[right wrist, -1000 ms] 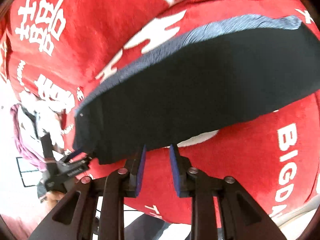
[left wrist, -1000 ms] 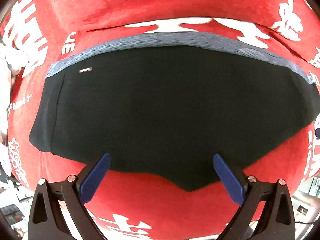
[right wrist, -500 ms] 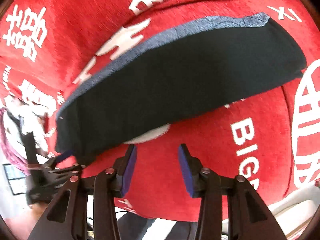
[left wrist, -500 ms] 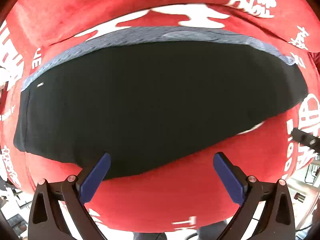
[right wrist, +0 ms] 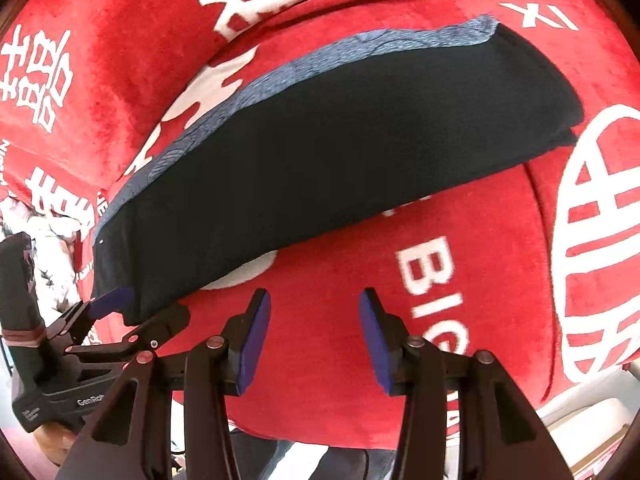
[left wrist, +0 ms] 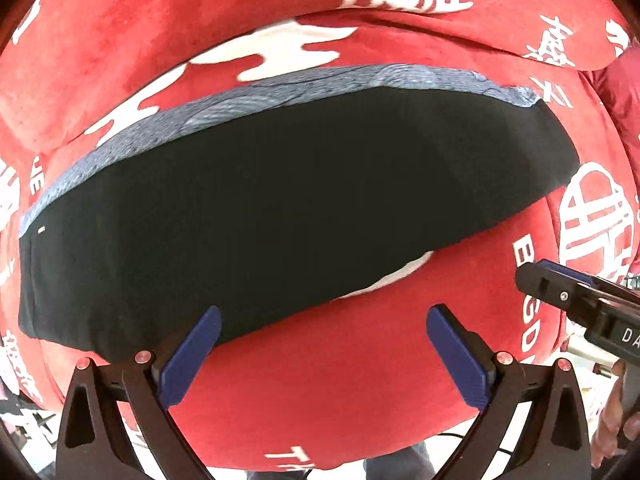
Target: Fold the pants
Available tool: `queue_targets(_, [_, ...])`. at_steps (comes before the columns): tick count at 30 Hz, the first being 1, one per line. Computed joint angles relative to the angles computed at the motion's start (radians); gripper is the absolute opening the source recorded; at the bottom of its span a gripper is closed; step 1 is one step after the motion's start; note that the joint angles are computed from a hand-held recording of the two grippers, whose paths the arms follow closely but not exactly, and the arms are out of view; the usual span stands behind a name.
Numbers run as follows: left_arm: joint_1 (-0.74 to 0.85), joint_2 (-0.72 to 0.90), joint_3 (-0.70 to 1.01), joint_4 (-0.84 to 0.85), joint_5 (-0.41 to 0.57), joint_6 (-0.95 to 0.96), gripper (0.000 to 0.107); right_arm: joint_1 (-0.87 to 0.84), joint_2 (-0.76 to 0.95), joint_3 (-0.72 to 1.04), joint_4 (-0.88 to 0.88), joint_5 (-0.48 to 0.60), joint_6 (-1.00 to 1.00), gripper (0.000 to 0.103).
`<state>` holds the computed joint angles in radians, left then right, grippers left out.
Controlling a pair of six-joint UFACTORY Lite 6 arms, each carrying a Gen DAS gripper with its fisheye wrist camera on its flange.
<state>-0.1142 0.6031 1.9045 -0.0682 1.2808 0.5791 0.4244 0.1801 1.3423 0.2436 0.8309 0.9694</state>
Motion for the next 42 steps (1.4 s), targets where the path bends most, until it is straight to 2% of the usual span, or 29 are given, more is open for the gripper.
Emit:
queue_targets(4, [-0.03,0.019,0.032,-0.017,0.011,-0.043,0.103,-0.038,-0.083,-0.076,-0.033,0.023,-0.03,0.05])
queue_targets(7, [-0.065,0.039,0.061,-0.025,-0.006,-0.09,0.103,-0.127,-0.204,-0.177,-0.051,0.028,-0.068,0.05])
queue_targets(12, [-0.139,0.101,0.111,0.043,-0.075,-0.198,0.103,-0.44,-0.473,-0.41,0.038,-0.023,-0.181,0.05])
queue_targets(15, [-0.177,0.144,0.15,0.083,-0.119,-0.265,0.103,-0.575,-0.517,-0.51,0.152,-0.082,-0.299,0.05])
queue_targets(19, [-0.215,0.227,0.242,0.122,-0.135,-0.329,0.103,-0.649,-0.43,-0.553,0.257,-0.173,-0.399,0.05])
queue_targets(21, [-0.23,0.256,0.248,0.15,-0.147,-0.351,0.103,-0.661,-0.418,-0.588,0.278,-0.235,-0.389,0.047])
queue_targets(23, [-0.239,0.281,0.241,0.17,-0.151,-0.367,0.103,-0.666,-0.395,-0.602,0.274,-0.264,-0.369,0.023])
queue_targets(24, [-0.24,0.285,0.233,0.171,-0.156,-0.369,0.103,-0.668,-0.378,-0.602,0.244,-0.259,-0.327,0.007])
queue_targets(27, [-0.234,0.272,0.21,0.165,-0.178,-0.368,0.103,-0.67,-0.412,-0.643,0.236,-0.271,-0.31,0.007])
queue_targets(32, [-0.23,0.289,0.236,0.17,-0.167,-0.356,0.103,-0.644,-0.434,-0.657,0.109,-0.199,-0.23,0.006])
queue_targets(35, [-0.232,0.294,0.246,0.17,-0.166,-0.353,0.103,-0.673,-0.509,-0.731,0.24,-0.215,-0.33,0.006])
queue_targets(42, [-0.234,0.315,0.273,0.174,-0.157,-0.359,0.103,-0.572,-0.505,-0.733,0.29,-0.23,-0.311,0.007])
